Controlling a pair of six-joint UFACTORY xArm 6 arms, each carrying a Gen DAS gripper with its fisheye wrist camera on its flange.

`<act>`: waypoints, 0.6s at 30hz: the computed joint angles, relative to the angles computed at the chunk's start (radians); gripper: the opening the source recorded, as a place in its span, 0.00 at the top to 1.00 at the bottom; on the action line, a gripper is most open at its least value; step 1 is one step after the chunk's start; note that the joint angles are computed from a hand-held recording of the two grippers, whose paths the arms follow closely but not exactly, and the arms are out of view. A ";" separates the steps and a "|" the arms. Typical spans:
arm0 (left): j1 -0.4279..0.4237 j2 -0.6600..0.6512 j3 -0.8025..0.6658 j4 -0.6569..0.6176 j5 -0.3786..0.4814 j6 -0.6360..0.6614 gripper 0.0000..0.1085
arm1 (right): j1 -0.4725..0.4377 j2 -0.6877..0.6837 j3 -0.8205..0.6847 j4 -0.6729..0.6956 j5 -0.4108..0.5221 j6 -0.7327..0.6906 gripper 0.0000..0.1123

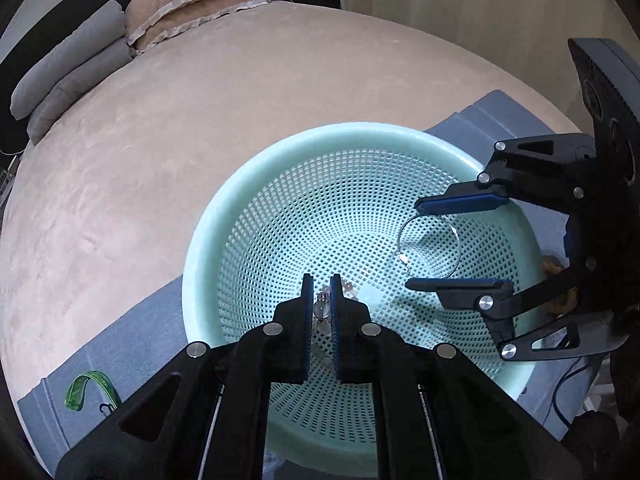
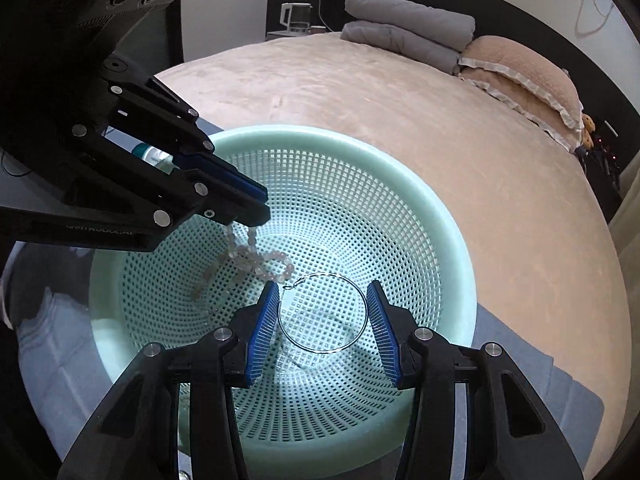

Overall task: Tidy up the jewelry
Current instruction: 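Open both tools to drop the hoop and necklace into the basket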

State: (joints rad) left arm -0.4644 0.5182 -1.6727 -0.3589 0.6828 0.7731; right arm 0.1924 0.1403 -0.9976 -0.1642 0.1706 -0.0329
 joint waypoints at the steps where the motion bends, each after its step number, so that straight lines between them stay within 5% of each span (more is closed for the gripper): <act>1: -0.001 0.004 -0.001 0.020 -0.008 -0.016 0.92 | 0.000 0.003 -0.003 0.001 0.009 -0.004 0.62; 4: -0.002 0.011 0.000 0.036 -0.016 -0.030 0.92 | 0.000 0.009 -0.008 0.064 0.019 -0.055 0.62; 12: 0.004 0.008 0.010 0.042 -0.030 -0.028 0.90 | -0.009 0.003 -0.019 -0.024 0.048 0.009 0.62; 18: 0.012 -0.043 0.064 0.020 -0.064 0.034 0.56 | -0.019 -0.022 -0.020 -0.009 0.067 -0.015 0.48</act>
